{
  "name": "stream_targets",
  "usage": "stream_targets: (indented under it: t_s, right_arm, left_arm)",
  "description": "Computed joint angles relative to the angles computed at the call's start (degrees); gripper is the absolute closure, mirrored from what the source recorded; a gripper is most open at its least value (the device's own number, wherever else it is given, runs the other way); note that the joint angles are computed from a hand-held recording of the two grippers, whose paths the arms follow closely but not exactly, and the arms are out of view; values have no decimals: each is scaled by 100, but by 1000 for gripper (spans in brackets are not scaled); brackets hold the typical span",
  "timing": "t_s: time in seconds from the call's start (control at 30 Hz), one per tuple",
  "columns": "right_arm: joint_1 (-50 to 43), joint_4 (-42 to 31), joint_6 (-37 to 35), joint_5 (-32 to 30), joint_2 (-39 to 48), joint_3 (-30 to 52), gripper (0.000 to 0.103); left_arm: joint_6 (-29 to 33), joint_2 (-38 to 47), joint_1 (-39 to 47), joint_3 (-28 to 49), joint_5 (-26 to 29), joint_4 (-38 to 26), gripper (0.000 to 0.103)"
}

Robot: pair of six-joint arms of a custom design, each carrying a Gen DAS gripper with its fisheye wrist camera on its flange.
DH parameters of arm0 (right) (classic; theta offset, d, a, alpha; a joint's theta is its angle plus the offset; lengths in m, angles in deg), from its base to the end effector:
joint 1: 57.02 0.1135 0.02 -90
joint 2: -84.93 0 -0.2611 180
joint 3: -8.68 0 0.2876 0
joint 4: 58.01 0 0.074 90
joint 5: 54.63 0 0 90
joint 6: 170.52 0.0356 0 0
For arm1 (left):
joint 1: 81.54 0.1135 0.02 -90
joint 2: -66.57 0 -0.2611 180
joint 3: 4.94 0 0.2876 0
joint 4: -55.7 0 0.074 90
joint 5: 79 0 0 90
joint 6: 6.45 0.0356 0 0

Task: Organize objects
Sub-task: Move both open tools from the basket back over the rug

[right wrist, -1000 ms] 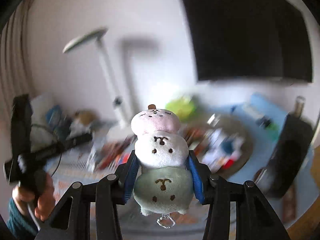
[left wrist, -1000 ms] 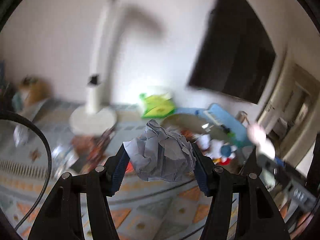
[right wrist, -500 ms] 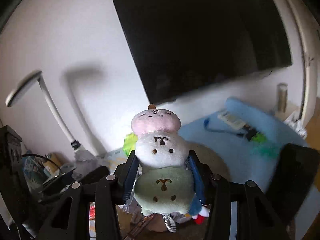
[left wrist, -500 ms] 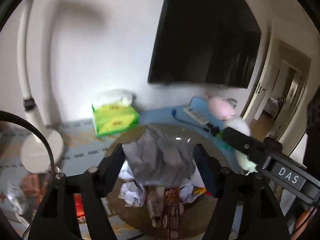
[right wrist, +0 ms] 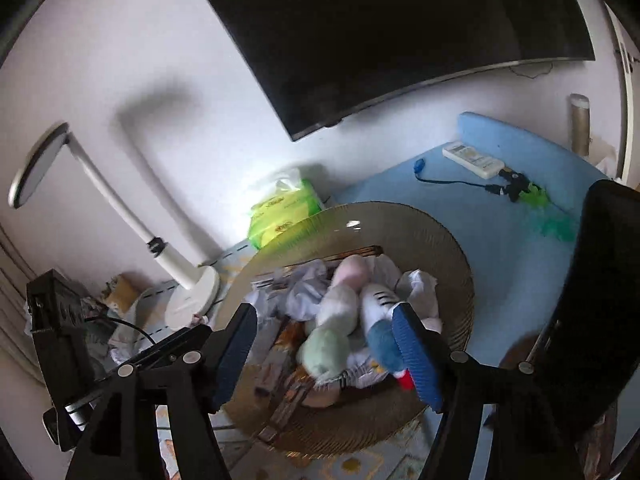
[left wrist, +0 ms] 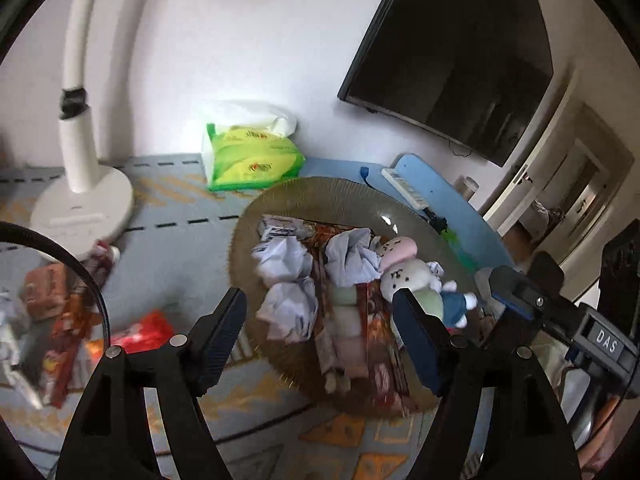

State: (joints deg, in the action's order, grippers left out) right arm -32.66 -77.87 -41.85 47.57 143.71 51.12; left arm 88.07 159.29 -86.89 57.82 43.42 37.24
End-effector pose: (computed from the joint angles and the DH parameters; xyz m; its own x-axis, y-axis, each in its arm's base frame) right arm 0.2294 0.0956 0.1916 -0.5749 0.4101 -0.7080 0.1427 0.9023 0.4068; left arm 0.3473 -0.0517 0.1528 -0.7083 0.1331 -0.6932 0.4903 0.7993 -0.3475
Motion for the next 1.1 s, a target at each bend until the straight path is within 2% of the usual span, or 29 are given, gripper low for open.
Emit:
stream_targets:
  t_s: [0.23, 0.3, 0.33, 0.4, 0.47, 0.63, 0.67, 0.77, 0.8, 0.83, 0.87, 0.93, 1.03, 1.1]
  right_arm:
    - [1421, -563, 148, 1221, -259, 385, 33]
    - [1830, -580, 119, 1539, -124, 530, 33]
    - [2052, -567, 67, 1697, 19, 636, 33]
    - [2468, -475, -63, 1969, 422, 877, 32]
    - [2727, -339, -136, 2103, 841, 1069, 32]
    - [3081, 355, -314, 1863, 2100, 1491, 32]
    - [3134, 576, -465, 1856, 2411, 1564, 29]
    - [3215, 1010, -892, 2038, 3468, 1908, 11]
    - [3173, 962, -829, 1960, 3792, 2075, 11]
    - [3087, 1011, -752, 1721, 4058, 2174, 11]
    - [3004, 1150, -679, 1463, 4243, 2196, 11]
    - [2875, 1368, -517, 1202, 4508, 2202, 11]
    - [2770, 1501, -276, 1092, 4895, 2294, 11]
    - [2739, 1301, -146, 1054, 5000, 2413, 11]
  left_arm:
    - [443, -1395, 1134, -672, 607, -356, 29]
    - [704, -1727, 1701, -818, 830, -516, 17]
    - [881, -1839, 2080, -909, 969, -554, 2]
    - [1067, -1861, 2781, -1129, 1145, -329, 0]
    - [1352, -1428, 3320, -1015, 1051, -368, 0]
    - [1520, -202, 4212, -958, 477, 420, 0]
    - [1516, 157, 4345, -912, 329, 662, 1]
    - [1552, 731, 4469, -953, 36, 1303, 1]
    - [1574, 805, 4466, -1041, -60, 1524, 1]
    - [1606, 905, 4439, -948, -175, 1378, 1]
    - [1642, 959, 4471, -881, -43, 1253, 1]
    - [1627, 908, 4466, -987, -5, 1420, 1]
    - [1894, 938, 4443, -941, -33, 1187, 1]
    - [1937, 897, 4409, -976, -50, 1170, 1]
